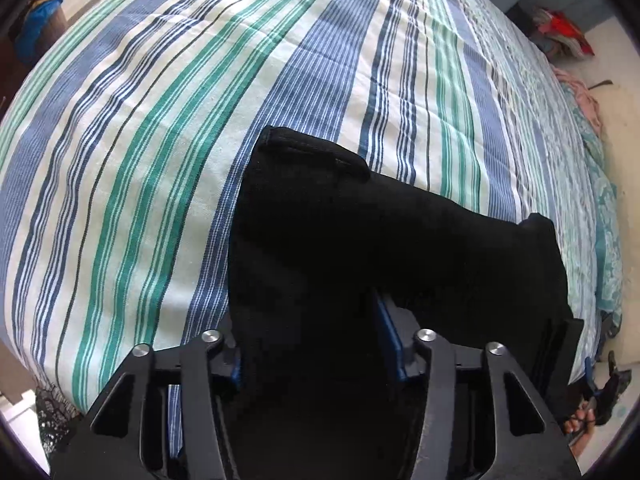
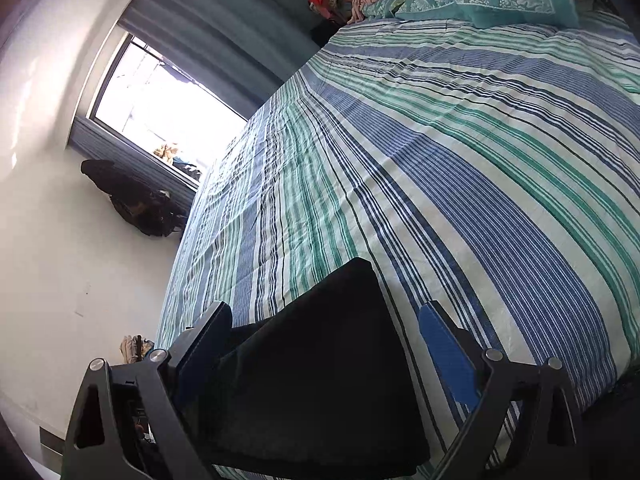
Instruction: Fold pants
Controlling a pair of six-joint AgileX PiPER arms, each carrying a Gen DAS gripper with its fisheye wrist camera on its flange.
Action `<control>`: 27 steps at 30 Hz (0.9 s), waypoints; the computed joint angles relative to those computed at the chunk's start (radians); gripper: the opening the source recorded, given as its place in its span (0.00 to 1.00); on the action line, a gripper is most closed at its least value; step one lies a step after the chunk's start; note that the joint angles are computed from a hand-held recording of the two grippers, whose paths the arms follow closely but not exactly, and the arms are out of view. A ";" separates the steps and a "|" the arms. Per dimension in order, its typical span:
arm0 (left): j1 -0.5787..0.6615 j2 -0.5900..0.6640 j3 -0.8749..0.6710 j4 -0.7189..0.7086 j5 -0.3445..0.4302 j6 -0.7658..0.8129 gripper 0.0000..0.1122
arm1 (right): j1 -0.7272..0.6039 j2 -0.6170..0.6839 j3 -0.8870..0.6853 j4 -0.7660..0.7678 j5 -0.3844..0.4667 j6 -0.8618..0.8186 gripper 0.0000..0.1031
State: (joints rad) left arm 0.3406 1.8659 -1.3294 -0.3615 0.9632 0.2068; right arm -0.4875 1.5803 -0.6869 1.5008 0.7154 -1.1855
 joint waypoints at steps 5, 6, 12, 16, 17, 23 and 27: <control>0.071 -0.160 0.062 -0.222 0.069 0.076 0.19 | -0.024 -0.005 -0.001 0.009 0.012 -0.003 0.92; 0.077 -0.198 0.066 -0.281 0.098 0.087 0.19 | -0.029 -0.007 0.001 0.015 0.016 -0.010 0.92; -0.197 -0.333 0.022 -0.377 0.103 -0.014 0.18 | -0.022 0.007 -0.008 0.036 0.037 -0.023 0.92; -0.503 -0.292 0.056 -0.314 -0.089 -0.154 0.18 | 0.004 0.005 -0.014 0.043 0.014 -0.025 0.92; -0.571 -0.264 0.060 -0.287 -0.130 -0.194 0.21 | 0.009 -0.001 -0.012 0.043 0.007 -0.028 0.92; -0.771 -0.025 -0.025 -0.386 -0.164 -0.156 0.28 | -0.005 -0.016 0.006 0.029 0.001 -0.040 0.92; -0.768 -0.143 0.008 -0.407 -0.162 -0.073 0.47 | -0.072 -0.029 0.036 0.048 0.060 -0.087 0.92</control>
State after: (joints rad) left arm -0.4269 1.7224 -1.3217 -0.7680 0.8016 0.1333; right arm -0.5594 1.5516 -0.6508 1.5491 0.7758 -1.2726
